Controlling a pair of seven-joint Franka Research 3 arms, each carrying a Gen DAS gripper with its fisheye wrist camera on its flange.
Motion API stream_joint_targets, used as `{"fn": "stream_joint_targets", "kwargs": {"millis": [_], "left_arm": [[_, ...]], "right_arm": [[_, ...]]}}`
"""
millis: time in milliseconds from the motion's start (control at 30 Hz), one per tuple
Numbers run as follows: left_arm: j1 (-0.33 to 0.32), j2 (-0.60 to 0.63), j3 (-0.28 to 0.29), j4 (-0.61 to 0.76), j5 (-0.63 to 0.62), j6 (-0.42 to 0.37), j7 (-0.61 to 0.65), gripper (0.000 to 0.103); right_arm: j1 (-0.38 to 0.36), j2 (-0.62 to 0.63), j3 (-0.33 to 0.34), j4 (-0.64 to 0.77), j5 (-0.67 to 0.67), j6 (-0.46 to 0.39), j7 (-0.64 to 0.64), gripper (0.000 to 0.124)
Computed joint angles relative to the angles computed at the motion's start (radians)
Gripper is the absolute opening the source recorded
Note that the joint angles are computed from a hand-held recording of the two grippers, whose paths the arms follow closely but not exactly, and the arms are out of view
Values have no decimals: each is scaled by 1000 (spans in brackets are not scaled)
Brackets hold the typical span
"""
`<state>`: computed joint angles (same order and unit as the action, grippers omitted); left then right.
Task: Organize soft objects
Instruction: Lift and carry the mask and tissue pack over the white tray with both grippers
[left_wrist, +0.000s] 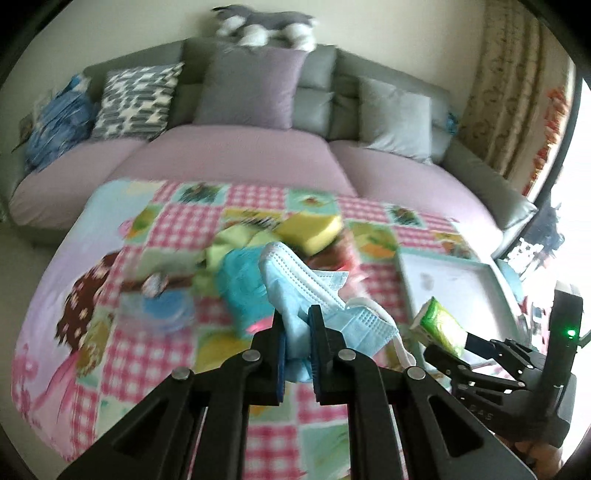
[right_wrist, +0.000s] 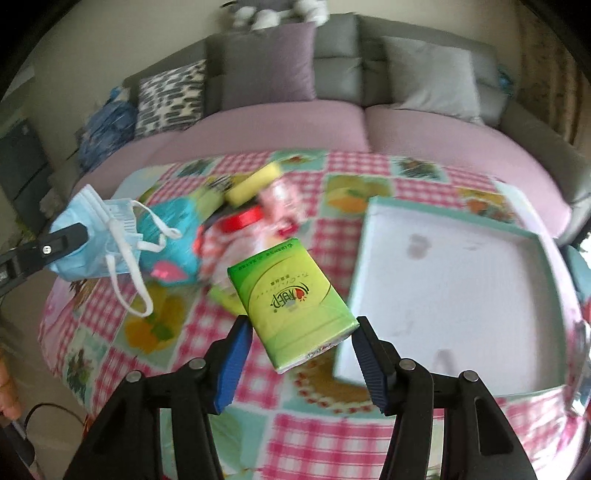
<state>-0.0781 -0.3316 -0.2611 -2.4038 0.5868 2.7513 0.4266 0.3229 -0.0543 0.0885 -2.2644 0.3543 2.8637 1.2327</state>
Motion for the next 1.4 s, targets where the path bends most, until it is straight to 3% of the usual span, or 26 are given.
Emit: {"fn": "stream_joint_targets", "kwargs": {"millis": [167, 300, 433, 667, 1067, 1400], "left_arm": [[-13, 123, -10, 145, 37, 21, 39, 11], [-45, 232, -11, 291, 86, -12, 72, 11], [-91, 328, 10, 410, 107, -23, 86, 11], [-178, 493, 52, 599, 146, -61, 99, 11], [-275, 774, 82, 810, -30, -61, 237, 11], [-301, 841, 96, 854, -116, -64, 312, 12]], "right_arm": [[-48, 8, -22, 37, -79, -5, 122, 59], [-92, 24, -40, 76, -172, -6, 246, 59], [-127, 61, -63, 135, -291, -25, 392, 59], [-167, 115, -107, 206, -351, -40, 509, 59], [-182, 243, -166, 277, -422, -112, 610, 59], [-167, 259, -193, 291, -500, -126, 669, 59]]}}
